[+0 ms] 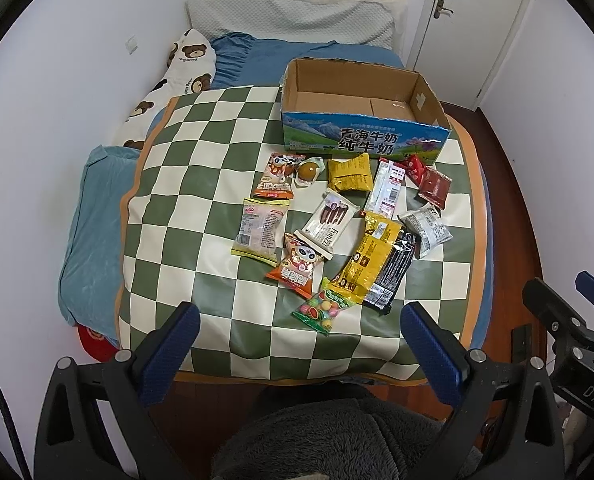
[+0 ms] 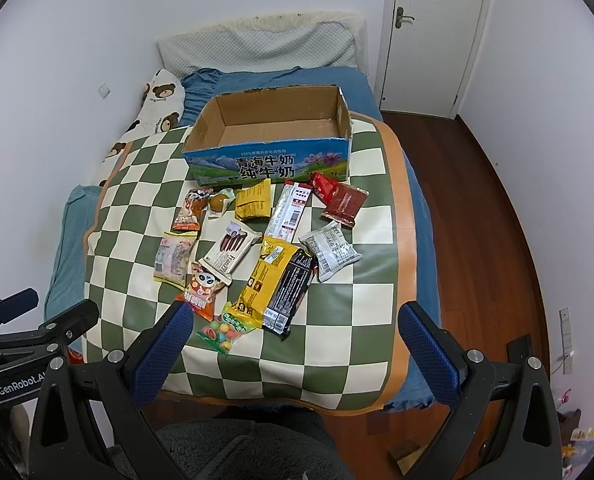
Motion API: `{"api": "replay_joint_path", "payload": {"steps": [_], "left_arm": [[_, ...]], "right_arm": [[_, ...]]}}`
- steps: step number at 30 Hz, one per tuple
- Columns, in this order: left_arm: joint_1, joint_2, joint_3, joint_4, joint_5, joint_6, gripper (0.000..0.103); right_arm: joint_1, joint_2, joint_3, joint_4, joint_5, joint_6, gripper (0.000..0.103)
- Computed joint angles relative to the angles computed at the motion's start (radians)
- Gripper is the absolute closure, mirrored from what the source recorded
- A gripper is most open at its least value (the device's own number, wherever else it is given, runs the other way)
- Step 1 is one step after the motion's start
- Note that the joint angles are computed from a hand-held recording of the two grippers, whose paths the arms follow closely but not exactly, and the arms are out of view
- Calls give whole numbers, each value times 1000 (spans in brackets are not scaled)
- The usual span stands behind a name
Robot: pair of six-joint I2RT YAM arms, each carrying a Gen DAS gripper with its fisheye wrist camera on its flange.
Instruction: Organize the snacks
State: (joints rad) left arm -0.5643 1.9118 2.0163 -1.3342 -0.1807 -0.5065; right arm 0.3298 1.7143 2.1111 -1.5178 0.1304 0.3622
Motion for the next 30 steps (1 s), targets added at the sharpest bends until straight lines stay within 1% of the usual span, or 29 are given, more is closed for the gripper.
{"api": "replay_joint_path", "payload": {"steps": [1,10,11,16,18,23,26,28,30], "left_arm": [[-6,-14,-24,9,-1,-6,0],[-11,-15,-27,13,-9,-9,0],[-16,4,11,-7,-10,-14,0],[-16,2,9,-6,-10,-14,0],[-18,19,37,-17,-12,-16,0],[-16,10,24,-11,-11,-14,0],[-12,31,77,-42,-8,-12,0],[-11,24,62,-34,-9,-9,0],[-11,31,75,-42,-6,-12,0]], "right_arm": [[2,-4,-6,2,2,0,0],[3,-8,-13,4,1,3,0],[-5,-4,0,-2,-2,-3,0],[-13,-3,15,-18,-4,-12,0],[-11,0,18,-18,-3,-10,0],[-10,4,21,-18,1,-12,0],[-7,13,29,-18,1,-9,0],[-8,14,30,-18,-1,-9,0],[-5,13,28,-17,2,-8,0]]}}
